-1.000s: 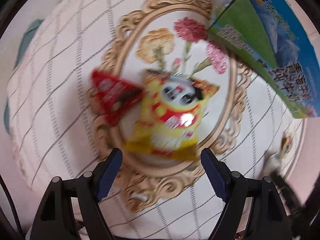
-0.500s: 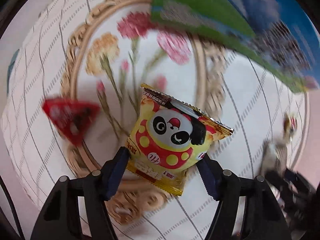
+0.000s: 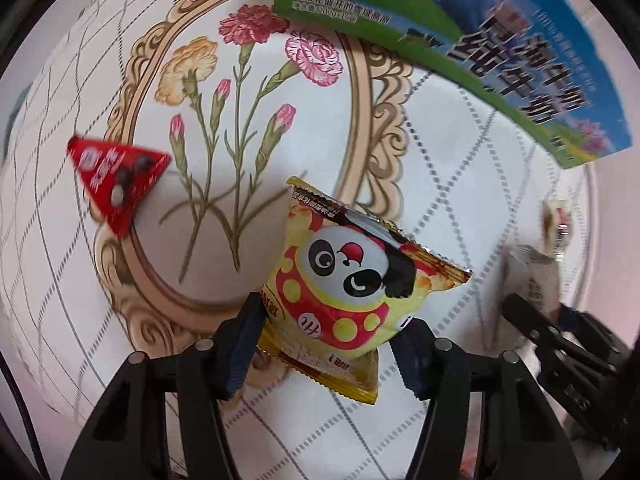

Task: Organize snacks
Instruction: 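Carry both packs into the box and open both tools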

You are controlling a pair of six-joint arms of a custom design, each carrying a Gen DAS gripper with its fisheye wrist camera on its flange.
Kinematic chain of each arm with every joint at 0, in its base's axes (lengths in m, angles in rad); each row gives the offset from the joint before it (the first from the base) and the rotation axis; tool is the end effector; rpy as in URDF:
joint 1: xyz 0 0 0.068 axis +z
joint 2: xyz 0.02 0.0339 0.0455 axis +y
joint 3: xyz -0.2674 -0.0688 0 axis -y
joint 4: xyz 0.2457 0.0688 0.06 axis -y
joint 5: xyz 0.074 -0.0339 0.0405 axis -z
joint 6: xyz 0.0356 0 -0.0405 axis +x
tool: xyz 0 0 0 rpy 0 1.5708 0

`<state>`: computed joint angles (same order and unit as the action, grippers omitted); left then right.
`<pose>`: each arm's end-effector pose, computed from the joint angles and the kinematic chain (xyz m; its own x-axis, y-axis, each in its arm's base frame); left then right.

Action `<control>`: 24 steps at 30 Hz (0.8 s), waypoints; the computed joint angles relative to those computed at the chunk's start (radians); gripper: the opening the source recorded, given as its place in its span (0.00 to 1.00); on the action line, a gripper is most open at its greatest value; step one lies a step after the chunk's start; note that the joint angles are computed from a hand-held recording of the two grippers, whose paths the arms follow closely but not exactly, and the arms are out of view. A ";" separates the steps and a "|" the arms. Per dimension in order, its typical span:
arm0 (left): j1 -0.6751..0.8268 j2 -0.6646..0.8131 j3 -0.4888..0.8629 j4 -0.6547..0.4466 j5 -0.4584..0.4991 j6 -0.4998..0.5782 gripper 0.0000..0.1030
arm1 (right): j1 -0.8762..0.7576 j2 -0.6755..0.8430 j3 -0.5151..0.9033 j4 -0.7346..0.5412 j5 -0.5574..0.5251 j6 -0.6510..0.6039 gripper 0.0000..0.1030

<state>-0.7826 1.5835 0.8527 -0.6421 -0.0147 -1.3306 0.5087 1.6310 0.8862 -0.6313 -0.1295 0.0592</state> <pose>0.1904 -0.1886 0.1541 -0.8482 -0.5262 -0.0608 -0.5080 0.8407 -0.1875 0.2410 0.1397 0.1508 -0.8852 -0.4265 -0.1856 -0.4532 0.8807 0.1379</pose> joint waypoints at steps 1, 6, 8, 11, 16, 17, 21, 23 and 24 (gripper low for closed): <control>-0.018 -0.026 -0.013 -0.004 -0.006 -0.021 0.55 | -0.013 -0.005 0.008 -0.015 -0.031 0.007 0.52; -0.014 -0.135 0.068 -0.125 -0.050 0.012 0.52 | -0.049 -0.065 0.057 -0.082 -0.109 0.002 0.52; -0.009 -0.193 0.100 -0.173 -0.071 0.042 0.52 | -0.067 -0.095 0.104 -0.128 -0.144 -0.007 0.52; 0.027 -0.200 0.255 -0.264 -0.105 0.128 0.52 | -0.102 -0.117 0.220 -0.204 -0.193 -0.015 0.52; 0.129 0.020 0.649 -0.427 -0.143 0.344 0.52 | -0.169 -0.001 0.561 -0.313 -0.227 -0.031 0.52; 0.159 0.061 0.708 -0.454 -0.136 0.388 0.52 | -0.171 0.043 0.632 -0.327 -0.220 -0.035 0.52; 0.266 0.232 0.928 -0.552 -0.103 0.507 0.52 | -0.181 0.253 0.927 -0.384 -0.199 -0.013 0.52; 0.291 0.320 1.013 -0.585 -0.110 0.532 0.52 | -0.183 0.356 1.065 -0.423 -0.204 0.000 0.52; 0.315 0.368 1.069 -0.619 -0.097 0.561 0.52 | -0.178 0.440 1.177 -0.459 -0.198 0.008 0.52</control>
